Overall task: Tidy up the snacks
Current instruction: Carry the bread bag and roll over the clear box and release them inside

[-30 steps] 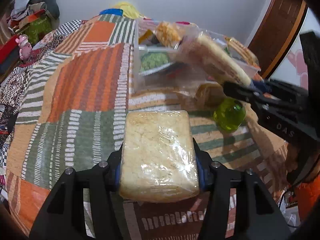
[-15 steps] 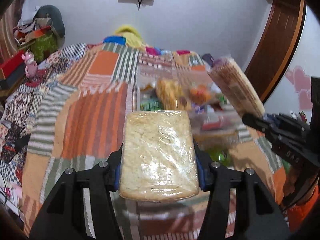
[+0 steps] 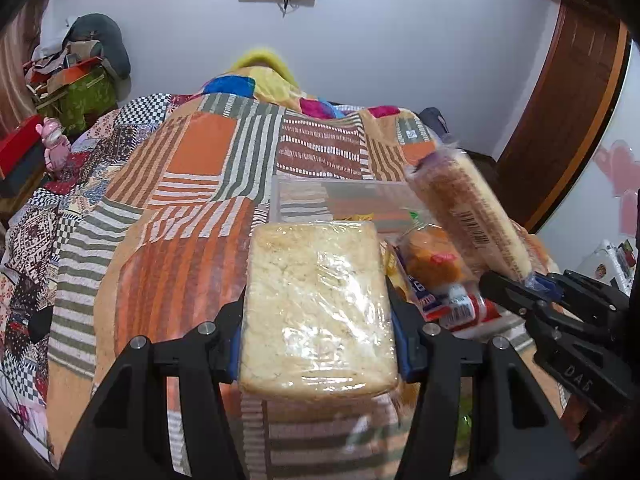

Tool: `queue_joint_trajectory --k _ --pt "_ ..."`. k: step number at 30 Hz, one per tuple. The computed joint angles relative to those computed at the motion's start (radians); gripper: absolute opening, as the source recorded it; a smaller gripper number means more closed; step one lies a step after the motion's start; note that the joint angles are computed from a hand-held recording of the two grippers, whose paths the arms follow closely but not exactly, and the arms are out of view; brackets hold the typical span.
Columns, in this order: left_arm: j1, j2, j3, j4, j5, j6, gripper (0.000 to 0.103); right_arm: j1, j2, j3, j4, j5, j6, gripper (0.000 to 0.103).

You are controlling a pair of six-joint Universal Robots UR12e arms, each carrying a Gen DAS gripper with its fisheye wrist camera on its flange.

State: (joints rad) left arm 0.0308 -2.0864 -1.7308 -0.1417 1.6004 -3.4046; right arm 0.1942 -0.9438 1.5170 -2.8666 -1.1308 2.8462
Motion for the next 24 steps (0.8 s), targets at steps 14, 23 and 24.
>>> queue_joint_trajectory --k 14,23,24 --pt "-0.016 -0.032 0.037 -0.02 0.055 0.02 0.058 0.002 -0.005 -0.01 0.082 0.021 -0.045 0.034" --pt "-0.012 0.022 -0.019 0.034 0.043 0.026 0.063 -0.019 -0.036 0.04 0.039 0.041 -0.079 0.046" --pt "-0.014 0.029 -0.027 0.038 0.044 0.031 0.064 -0.023 -0.042 0.049 0.034 0.043 -0.085 0.047"
